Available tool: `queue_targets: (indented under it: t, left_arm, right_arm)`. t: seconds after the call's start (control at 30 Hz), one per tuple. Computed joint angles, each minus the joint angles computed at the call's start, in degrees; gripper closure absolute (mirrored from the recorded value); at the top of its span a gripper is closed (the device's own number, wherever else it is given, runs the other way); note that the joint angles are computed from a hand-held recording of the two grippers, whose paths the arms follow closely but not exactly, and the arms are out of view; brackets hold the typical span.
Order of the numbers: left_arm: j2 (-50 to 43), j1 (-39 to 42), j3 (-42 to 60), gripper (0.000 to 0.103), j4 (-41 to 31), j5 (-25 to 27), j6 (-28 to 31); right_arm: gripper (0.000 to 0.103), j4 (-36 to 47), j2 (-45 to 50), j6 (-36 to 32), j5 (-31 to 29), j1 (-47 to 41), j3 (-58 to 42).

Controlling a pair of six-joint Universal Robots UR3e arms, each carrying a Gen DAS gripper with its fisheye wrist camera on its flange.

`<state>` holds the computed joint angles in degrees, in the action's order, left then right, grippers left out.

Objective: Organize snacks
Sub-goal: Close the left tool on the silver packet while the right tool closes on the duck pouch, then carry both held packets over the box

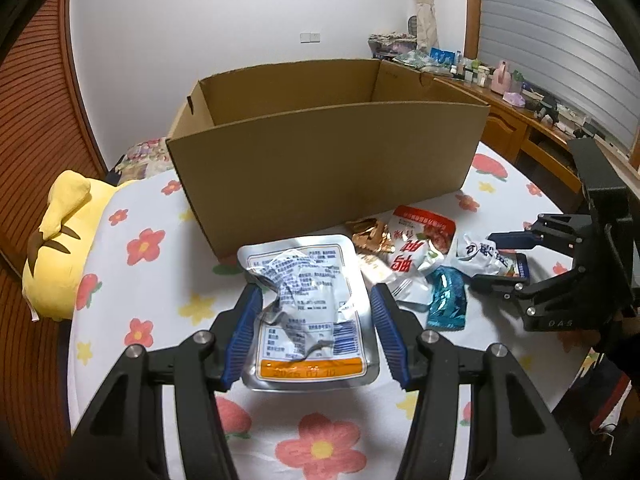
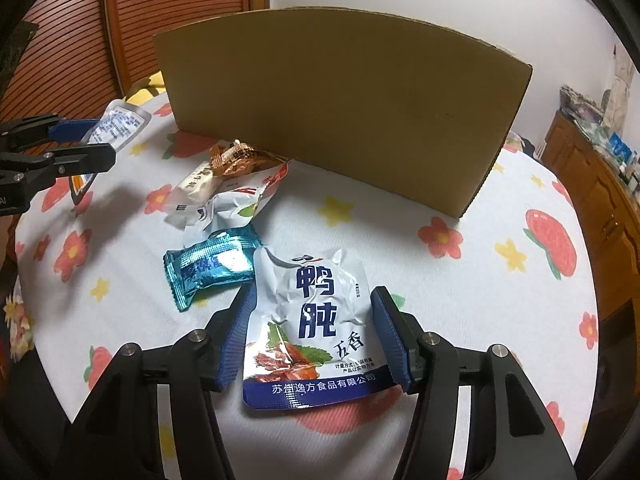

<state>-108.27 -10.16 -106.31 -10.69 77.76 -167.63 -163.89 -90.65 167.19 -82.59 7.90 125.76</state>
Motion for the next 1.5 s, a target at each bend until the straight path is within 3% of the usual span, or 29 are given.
queue_targets:
  t: [0.33,0.87,1.5]
  left_arm:
    - [2.26,-1.38,1.70,0.048,-1.12,-0.64,-0.72]
    - [5.56,-1.60,7.47,0.048,-4.56,-1.06,-1.71]
    - [-6.36,-1.42,32.04,0.047,-15.80,-0.31,-1.50]
  right_arm:
    - [0.043,2.04,-5.45,-0.04,1.88,-1.85,0.49]
    - [0.043,10.23,-12.27,-0.63,3.18,-1.76,-6.77]
    - [0.043,13.39,-0.93,-1.29,4.54,-2.03,-26.37]
